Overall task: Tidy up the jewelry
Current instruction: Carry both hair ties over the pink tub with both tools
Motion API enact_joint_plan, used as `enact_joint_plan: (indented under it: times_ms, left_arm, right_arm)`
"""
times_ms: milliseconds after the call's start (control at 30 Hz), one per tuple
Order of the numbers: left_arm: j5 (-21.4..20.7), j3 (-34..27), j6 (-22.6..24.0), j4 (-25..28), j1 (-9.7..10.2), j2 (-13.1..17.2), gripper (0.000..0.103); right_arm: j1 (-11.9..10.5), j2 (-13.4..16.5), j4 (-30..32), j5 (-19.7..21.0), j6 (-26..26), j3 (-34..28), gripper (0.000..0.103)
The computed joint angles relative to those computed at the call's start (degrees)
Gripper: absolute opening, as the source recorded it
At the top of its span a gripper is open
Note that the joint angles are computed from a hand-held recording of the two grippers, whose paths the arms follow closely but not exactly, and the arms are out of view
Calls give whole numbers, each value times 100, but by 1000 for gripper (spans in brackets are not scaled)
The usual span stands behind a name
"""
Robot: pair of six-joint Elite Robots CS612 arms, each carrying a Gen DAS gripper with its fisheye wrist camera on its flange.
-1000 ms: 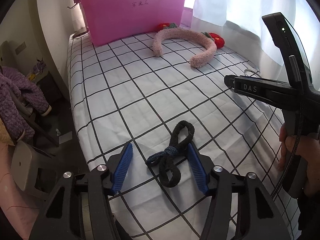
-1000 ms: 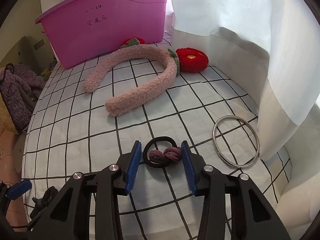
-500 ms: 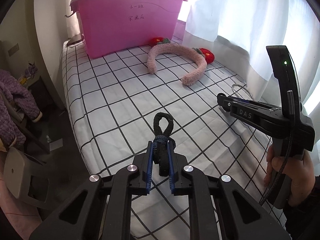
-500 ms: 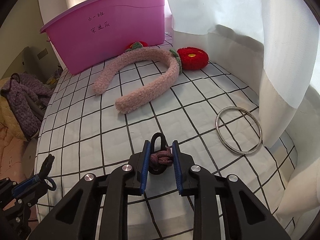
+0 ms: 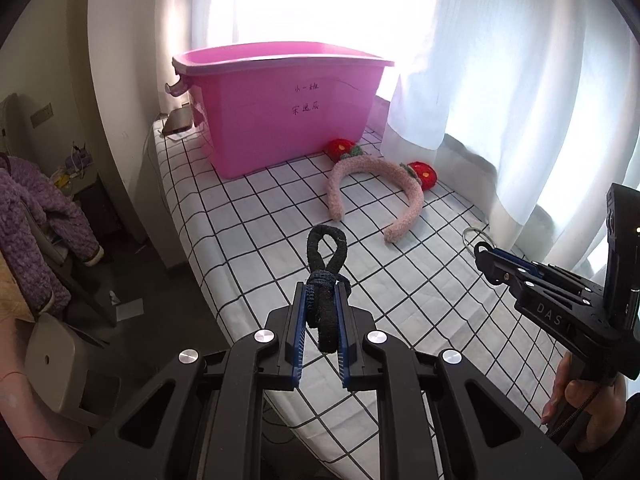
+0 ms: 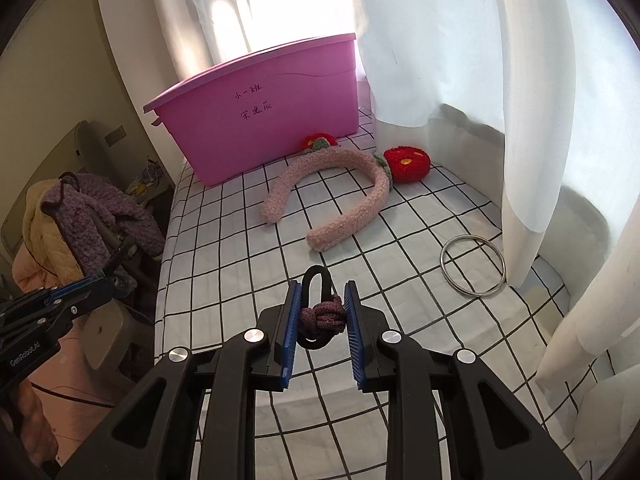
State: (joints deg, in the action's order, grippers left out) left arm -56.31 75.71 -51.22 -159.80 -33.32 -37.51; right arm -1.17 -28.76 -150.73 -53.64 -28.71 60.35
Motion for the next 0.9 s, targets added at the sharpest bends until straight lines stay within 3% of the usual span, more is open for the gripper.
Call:
enact_joint_plan:
  times_ms: [200,467,667,800,900]
  left_arm:
    - [302,262,69,-286,81,-360,13]
    - [460,283,902,-911,418,-489,13]
    - [-288,-187,2117,-1514,1011,-238,13]
    - [-904,-688,2763,-1578,1432,2,13]
    - [-1319,-1131,3132,-1368,1685,193,13]
  right_arm:
    - [25,-204,-222,383,147,105,22]
    - [301,-166,-805,408,891,-207,22]
    - [688,201,-1069,-275,1805,-1112,22]
    - [968,698,-740,-822,2169,-2192,22]
    - [1124,1215,-243,-1004,2567,-3304,22]
